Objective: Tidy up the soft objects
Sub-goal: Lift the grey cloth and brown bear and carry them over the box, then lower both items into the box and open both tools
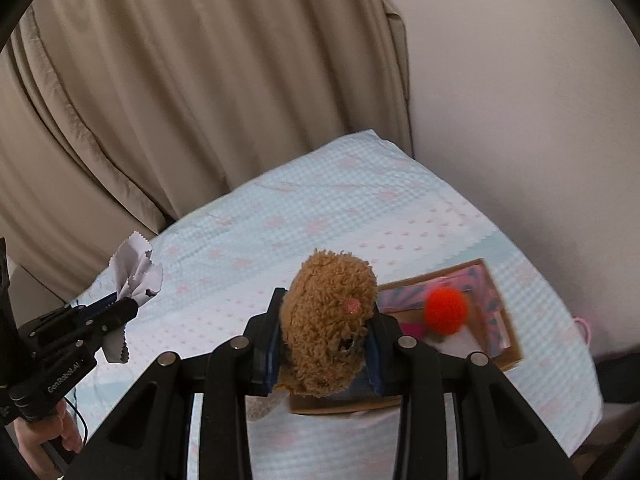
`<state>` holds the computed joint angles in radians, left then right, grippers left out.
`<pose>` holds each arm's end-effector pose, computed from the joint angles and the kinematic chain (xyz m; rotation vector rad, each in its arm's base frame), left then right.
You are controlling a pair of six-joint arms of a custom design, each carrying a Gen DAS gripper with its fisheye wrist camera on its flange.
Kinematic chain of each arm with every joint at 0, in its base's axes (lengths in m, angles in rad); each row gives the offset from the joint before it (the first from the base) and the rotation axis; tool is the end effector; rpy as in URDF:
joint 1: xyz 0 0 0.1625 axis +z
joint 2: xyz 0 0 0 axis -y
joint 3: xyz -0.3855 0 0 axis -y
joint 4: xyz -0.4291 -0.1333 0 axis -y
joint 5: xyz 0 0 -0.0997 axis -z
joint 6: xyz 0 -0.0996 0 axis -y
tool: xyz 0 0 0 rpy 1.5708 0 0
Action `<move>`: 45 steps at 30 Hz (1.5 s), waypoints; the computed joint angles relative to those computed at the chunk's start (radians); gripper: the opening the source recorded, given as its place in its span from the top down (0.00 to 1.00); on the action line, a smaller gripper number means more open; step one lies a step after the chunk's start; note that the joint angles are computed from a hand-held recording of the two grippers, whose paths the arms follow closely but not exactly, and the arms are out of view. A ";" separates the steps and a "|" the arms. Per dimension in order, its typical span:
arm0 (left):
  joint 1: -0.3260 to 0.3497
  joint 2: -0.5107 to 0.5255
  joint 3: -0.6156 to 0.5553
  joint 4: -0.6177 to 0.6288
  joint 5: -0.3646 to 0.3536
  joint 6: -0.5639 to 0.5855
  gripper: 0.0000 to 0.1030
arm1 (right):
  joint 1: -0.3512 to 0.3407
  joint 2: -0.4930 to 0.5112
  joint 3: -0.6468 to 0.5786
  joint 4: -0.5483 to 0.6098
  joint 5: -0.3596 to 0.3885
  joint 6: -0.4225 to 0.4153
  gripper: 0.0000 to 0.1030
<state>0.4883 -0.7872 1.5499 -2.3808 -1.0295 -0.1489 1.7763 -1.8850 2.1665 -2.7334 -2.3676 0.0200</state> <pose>-0.5192 -0.4848 0.0586 1.1929 2.4062 -0.4822 0.1445 -0.3889 0.4425 -0.2318 -2.2392 1.1390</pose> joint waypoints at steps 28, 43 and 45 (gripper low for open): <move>-0.001 0.608 -0.530 0.317 -0.075 -0.143 0.87 | -0.626 -0.144 0.011 0.229 0.446 -0.363 0.69; 0.014 0.559 -0.518 0.361 -0.031 -0.192 0.00 | -0.693 -0.207 0.018 0.293 0.481 -0.295 0.02; 0.013 0.548 -0.508 0.353 -0.037 -0.193 0.00 | -0.676 -0.213 0.026 0.288 0.465 -0.302 0.02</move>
<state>0.5015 -0.2393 1.0423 -2.0276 -1.0665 -0.3422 1.1000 -2.0975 2.1930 -2.4452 -1.9027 -0.2820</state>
